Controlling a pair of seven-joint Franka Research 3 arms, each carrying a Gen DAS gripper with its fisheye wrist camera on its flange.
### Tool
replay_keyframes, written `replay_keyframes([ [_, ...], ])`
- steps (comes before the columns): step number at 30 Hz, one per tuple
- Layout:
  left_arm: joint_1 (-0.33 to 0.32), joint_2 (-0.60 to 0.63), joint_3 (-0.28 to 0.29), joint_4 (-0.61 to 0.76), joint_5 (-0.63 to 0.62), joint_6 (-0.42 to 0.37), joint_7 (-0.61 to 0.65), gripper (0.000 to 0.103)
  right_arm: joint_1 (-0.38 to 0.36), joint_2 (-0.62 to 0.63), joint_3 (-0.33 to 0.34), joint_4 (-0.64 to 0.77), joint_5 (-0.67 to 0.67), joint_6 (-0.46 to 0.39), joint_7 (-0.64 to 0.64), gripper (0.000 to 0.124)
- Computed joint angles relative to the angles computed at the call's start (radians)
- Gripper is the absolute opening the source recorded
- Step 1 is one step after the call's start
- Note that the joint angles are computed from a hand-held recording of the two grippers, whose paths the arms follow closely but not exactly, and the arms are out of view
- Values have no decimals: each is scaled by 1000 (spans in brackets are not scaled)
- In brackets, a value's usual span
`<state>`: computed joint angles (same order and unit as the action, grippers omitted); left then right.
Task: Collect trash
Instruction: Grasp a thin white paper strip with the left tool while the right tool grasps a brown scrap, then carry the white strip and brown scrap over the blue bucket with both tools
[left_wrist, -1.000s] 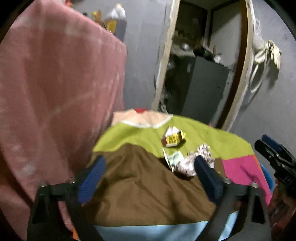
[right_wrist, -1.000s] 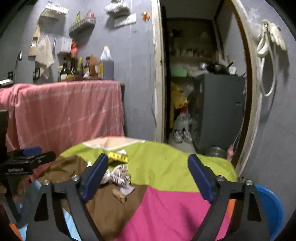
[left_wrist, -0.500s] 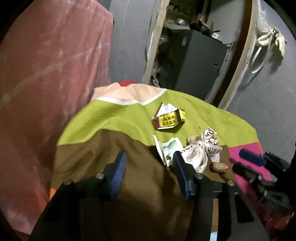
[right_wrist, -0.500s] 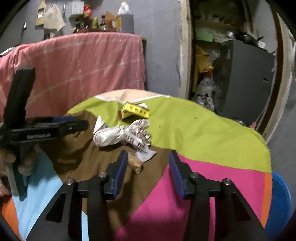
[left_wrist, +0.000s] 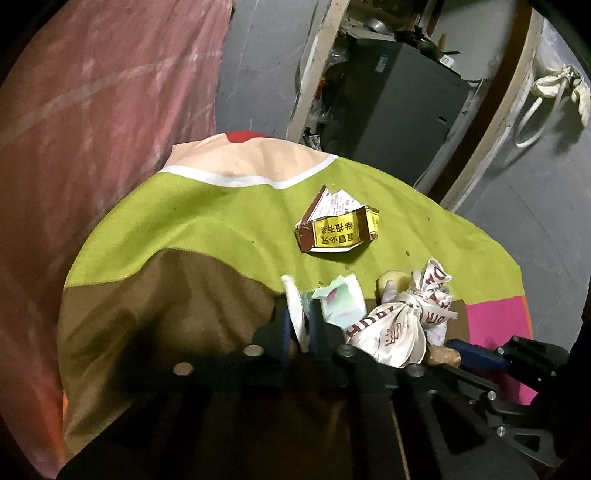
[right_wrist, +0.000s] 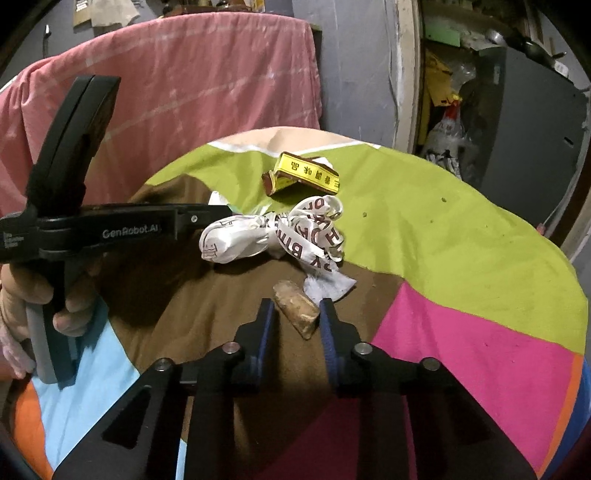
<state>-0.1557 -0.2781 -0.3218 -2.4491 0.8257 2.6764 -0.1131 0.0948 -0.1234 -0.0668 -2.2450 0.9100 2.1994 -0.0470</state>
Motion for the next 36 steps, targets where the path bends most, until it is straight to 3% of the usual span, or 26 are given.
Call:
replay_keyframes([
  [6,-9,-36,-29,6,18,-87,-23,1,-5,-14,-9,-12,26,-14,-32,19],
  [17,-64,-140,-131,-5,103,-286,-204,1,-41,-101,-67,-84,172,-70,-118,19],
  [24,-117,-110,-185,77,230,-400,-277,1,-72,-205,-132,-133,325,-129,-202,19],
  [36,-234,78,-256,320,556,-673,-370,1,-140,-327,-241,-150,555,-167,-331,19],
])
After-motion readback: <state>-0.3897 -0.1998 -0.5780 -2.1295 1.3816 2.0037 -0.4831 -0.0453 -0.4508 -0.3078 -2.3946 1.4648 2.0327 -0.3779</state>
